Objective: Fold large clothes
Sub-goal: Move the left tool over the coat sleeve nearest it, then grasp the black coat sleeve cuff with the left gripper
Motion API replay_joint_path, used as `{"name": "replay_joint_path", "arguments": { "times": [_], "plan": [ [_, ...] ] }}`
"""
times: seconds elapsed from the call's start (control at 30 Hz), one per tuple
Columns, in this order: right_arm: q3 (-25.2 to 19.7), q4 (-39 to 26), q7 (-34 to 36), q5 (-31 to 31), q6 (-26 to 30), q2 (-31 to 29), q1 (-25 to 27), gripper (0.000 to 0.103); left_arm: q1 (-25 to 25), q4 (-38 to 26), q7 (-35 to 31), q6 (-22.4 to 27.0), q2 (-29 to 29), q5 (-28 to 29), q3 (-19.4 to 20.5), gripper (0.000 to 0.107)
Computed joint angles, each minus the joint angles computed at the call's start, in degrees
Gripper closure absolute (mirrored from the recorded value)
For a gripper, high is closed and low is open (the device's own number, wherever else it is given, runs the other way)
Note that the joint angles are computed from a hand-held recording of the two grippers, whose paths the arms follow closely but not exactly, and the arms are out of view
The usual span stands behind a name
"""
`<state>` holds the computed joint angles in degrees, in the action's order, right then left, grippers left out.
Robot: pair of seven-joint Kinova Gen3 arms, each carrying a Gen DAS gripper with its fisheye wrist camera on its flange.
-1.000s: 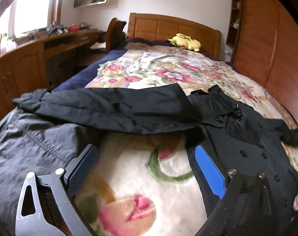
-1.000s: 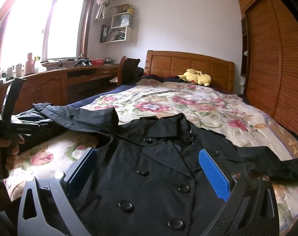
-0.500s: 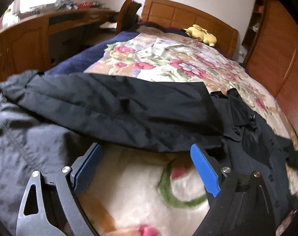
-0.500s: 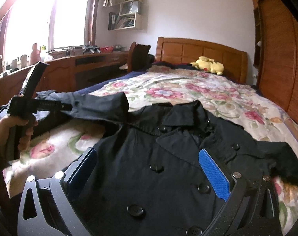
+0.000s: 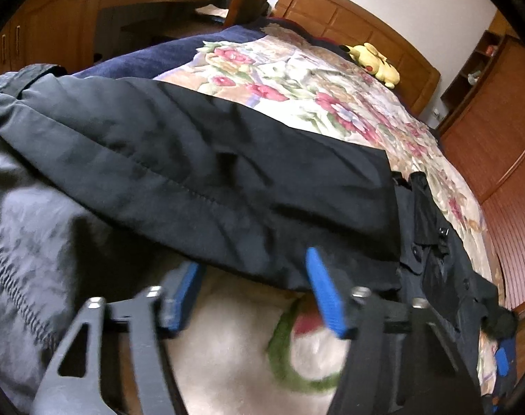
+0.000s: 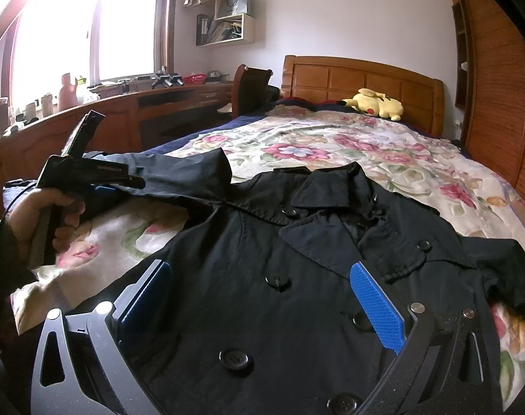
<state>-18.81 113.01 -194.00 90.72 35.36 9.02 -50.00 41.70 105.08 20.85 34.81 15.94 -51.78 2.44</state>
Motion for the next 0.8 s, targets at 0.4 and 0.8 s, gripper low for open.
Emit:
{"name": "replay_joint_path", "arguments": {
  "times": [0.4,0.8],
  "plan": [
    [-0.4,3.5,-4.0,1.6,1.7,-3.4,1.8,0.0,5.8,-11.3,-7.4,13.8,2.6,-4.4,2.9,0.105],
    [-1.8,4.7,-5.0,-1.6,7.2,-5.1,1.9,0.0,13.9,-26.5,-26.2,16.4,9.4,-2.2,3.8,0.105]
  ]
}}
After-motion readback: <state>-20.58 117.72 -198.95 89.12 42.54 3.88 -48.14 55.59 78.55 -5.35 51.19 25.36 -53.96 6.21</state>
